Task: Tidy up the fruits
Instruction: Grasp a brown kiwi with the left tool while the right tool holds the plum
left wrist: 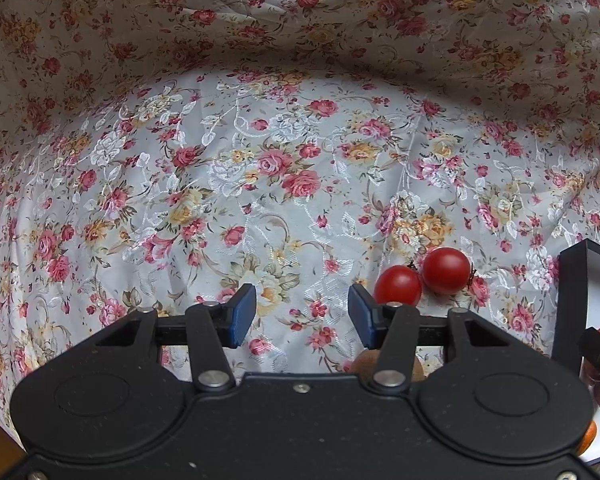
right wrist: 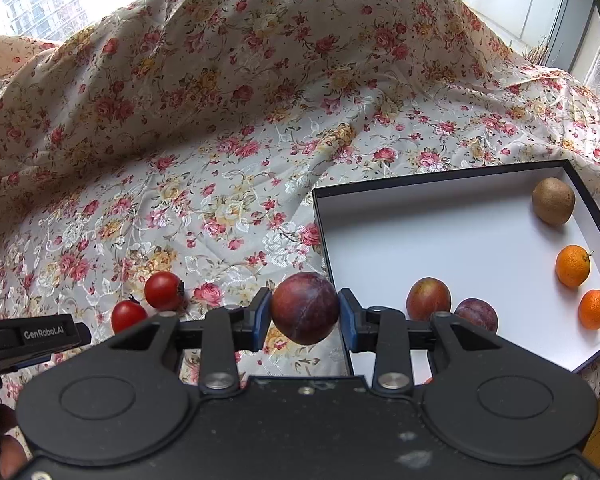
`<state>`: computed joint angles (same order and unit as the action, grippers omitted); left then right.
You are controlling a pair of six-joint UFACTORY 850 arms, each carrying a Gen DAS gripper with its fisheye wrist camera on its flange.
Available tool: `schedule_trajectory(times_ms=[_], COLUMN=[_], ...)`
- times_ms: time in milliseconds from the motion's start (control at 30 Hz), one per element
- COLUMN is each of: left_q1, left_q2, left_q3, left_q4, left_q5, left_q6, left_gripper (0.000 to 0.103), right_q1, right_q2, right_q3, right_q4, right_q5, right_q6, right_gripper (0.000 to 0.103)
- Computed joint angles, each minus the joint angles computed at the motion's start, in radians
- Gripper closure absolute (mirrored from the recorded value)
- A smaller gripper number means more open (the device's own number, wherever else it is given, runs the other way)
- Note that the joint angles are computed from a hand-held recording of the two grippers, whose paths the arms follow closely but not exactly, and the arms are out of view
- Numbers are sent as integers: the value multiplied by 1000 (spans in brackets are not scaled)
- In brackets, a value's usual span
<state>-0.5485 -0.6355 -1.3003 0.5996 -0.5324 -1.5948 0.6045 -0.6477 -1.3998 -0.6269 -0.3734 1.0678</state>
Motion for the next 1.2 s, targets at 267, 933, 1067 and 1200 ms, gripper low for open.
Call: schedule_trajectory(times_ms=[267,933,1067,1200], left_q1=[-23,-73,-68,-56], left_q2=[21,-32,-61,-55], left_q3=[17,-28,-48,-32], left_q4=[-5,-91,-140,-147], left_q5=[20,48,55,72], left_q6=[-26,150,186,162], left_gripper=[45,40,41,41], right_q1=[-12,-27,-23,-20], right_q2=[-16,-35,-39,-47], right_q3=[-8,-44,-50,-60], right_q4=[165,118,116,123], right_q5=[29,30,29,25], right_q6=[-176,-41,-31,-37], right_gripper=[67,67,67,67])
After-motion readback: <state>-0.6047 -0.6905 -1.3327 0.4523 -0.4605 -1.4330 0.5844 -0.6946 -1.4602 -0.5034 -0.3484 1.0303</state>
